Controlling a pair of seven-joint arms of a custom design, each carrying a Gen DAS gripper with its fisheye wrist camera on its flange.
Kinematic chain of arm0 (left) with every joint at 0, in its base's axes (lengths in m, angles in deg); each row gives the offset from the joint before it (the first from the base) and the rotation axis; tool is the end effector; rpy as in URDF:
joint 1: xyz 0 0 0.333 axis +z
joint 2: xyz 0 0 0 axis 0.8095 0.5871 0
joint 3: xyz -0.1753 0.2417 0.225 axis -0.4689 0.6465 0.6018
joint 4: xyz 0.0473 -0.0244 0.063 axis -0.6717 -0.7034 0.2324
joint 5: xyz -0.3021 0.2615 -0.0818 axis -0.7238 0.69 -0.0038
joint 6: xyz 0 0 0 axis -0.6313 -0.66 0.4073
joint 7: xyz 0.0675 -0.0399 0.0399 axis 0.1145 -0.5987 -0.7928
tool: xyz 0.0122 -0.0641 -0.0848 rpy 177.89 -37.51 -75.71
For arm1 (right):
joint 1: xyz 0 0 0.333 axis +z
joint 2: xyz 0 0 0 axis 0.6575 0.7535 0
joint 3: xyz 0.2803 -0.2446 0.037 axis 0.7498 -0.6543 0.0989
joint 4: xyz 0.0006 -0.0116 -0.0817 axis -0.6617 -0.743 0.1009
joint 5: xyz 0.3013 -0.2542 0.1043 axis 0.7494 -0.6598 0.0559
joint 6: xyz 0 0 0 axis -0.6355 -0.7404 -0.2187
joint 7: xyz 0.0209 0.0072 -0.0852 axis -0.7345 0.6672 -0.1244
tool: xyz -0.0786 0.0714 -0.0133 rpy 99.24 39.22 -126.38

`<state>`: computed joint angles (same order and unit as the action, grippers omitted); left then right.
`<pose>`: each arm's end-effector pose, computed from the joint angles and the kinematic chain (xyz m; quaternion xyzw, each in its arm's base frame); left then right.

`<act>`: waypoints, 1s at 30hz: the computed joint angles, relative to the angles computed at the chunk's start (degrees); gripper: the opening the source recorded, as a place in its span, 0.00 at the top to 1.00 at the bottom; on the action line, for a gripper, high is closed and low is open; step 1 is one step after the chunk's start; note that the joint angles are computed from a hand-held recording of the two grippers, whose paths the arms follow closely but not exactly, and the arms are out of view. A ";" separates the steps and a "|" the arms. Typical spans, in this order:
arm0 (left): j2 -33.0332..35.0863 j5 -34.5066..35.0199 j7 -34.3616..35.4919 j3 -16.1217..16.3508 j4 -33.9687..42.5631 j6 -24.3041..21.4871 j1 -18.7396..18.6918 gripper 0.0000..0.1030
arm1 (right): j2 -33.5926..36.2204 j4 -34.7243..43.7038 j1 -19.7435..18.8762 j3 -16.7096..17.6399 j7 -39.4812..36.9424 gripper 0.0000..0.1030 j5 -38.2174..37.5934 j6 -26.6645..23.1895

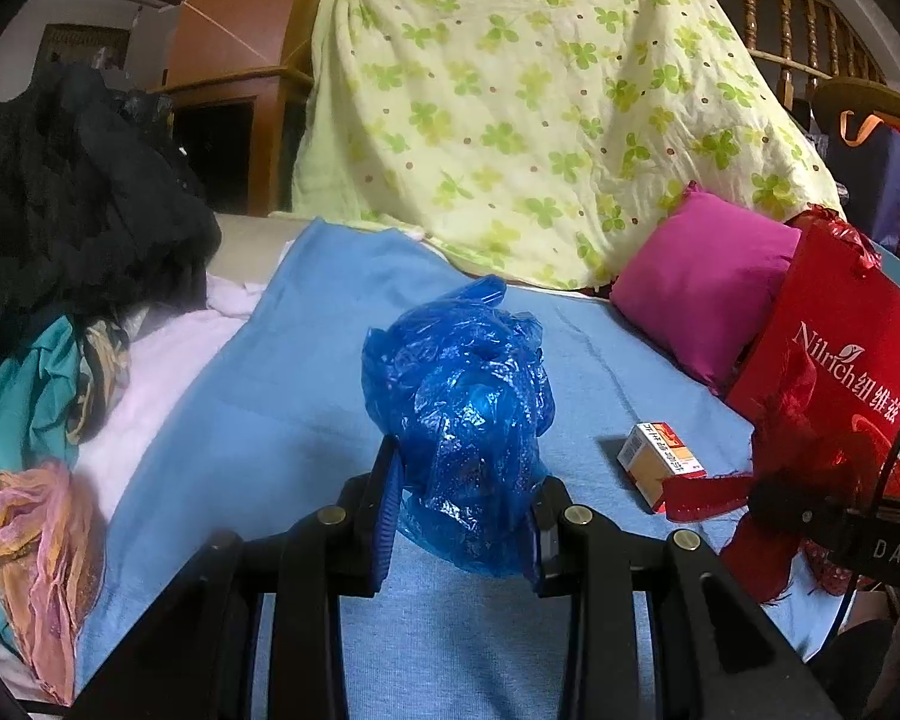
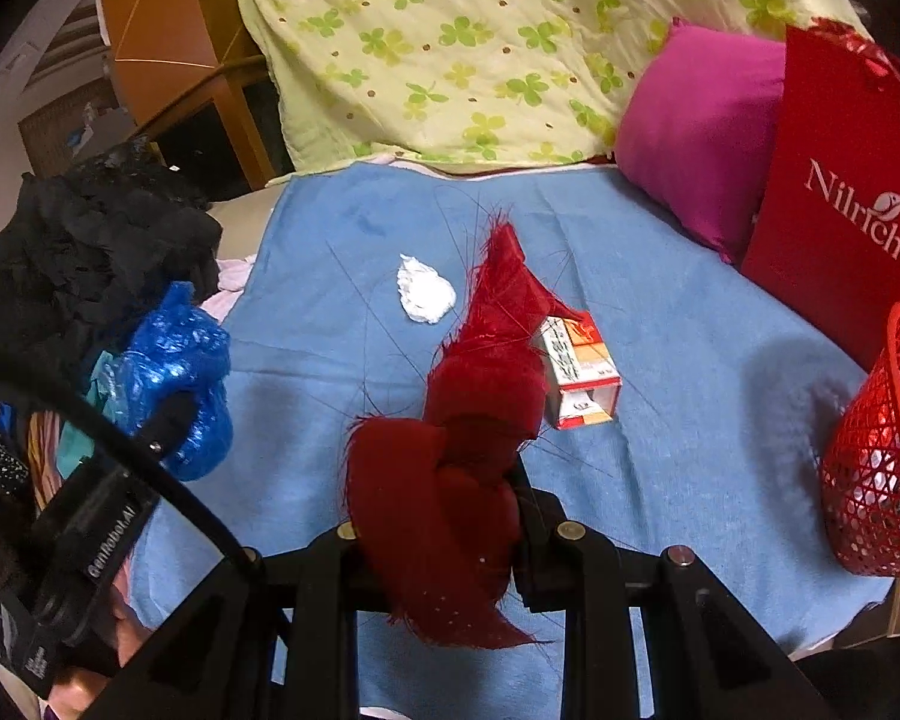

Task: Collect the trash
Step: 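Hold the blue bag and red cloth above the blanket with both tools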

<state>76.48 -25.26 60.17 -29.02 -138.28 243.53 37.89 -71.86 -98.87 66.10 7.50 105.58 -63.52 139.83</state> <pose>0.6731 -0.3033 0.5155 -0.5039 0.7034 -0.4534 0.2137 0.6137 0.3126 0.5438 -0.5166 0.7668 -0.2609 0.2776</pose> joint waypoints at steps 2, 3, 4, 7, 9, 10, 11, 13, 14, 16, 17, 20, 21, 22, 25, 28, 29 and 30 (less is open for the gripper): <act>0.00 0.10 0.07 -0.07 -0.05 0.03 0.06 0.66 | 0.44 0.78 0.23 0.08 -0.45 0.73 -0.20 -0.43; 0.01 0.09 0.21 -0.38 -0.05 -0.04 0.33 0.66 | 0.63 1.07 0.35 0.11 -0.55 0.73 -0.17 -0.54; -0.03 0.08 0.00 -0.04 -0.04 -0.11 0.01 0.66 | 0.79 1.29 0.45 0.10 -0.62 0.73 -0.15 -0.61; -0.07 0.42 0.01 0.39 -0.08 -0.05 -0.38 0.66 | 1.04 1.46 0.66 -0.02 -0.57 0.73 -0.14 -0.69; -0.27 0.71 -0.38 1.52 -0.38 0.25 -1.46 0.66 | 1.12 1.47 0.74 -0.12 -0.28 0.73 -0.06 -0.71; -0.31 0.78 -0.46 1.63 -0.43 0.26 -1.58 0.66 | 1.16 1.50 0.78 -0.16 -0.15 0.73 -0.03 -0.76; -0.30 0.78 -0.33 1.20 -0.42 0.22 -1.22 0.66 | 1.22 1.59 0.80 -0.16 -0.11 0.73 0.09 -0.83; -0.18 0.85 0.01 0.59 -0.28 0.19 -0.63 0.66 | 1.37 1.73 0.81 -0.20 -0.13 0.73 0.28 -0.92; -0.17 0.89 0.18 0.40 -0.30 0.27 -0.48 0.66 | 1.47 1.84 0.81 -0.21 -0.20 0.73 0.36 -0.96; -0.03 0.79 0.83 -0.79 -0.21 0.21 0.57 0.66 | 1.62 2.08 0.79 -0.24 -0.42 0.73 0.64 -1.03; -0.02 0.75 1.00 -0.94 -0.19 0.20 0.69 0.66 | 1.69 2.15 0.81 -0.30 -0.41 0.73 0.62 -1.01; 0.00 0.74 1.29 -0.71 -0.21 0.33 0.52 0.66 | 1.92 2.41 0.87 -0.33 -0.54 0.73 0.81 -0.99; 0.00 0.59 1.34 -0.96 -0.20 0.16 0.72 0.66 | 2.04 2.51 0.88 -0.38 -0.59 0.73 0.82 -0.92; -0.04 0.51 1.37 -0.98 -0.22 0.14 0.72 0.66 | 2.15 2.67 0.95 -0.41 -0.58 0.73 0.82 -0.97; -0.05 0.71 1.29 -0.10 -0.07 -0.14 -0.03 0.66 | 2.33 2.69 0.80 -0.50 -0.80 0.73 1.27 -0.44; 0.08 0.96 1.38 0.34 0.26 -0.49 -0.40 0.66 | 2.20 2.12 0.61 -0.66 -0.74 0.73 1.59 0.17; 0.15 1.13 1.25 0.84 0.45 -0.61 -0.83 0.66 | 2.18 1.97 0.53 -0.67 -0.65 0.73 1.83 0.35; 0.22 1.28 1.11 1.27 0.61 -0.78 -1.18 0.66 | 2.12 1.79 0.52 -0.73 -0.45 0.73 1.84 0.43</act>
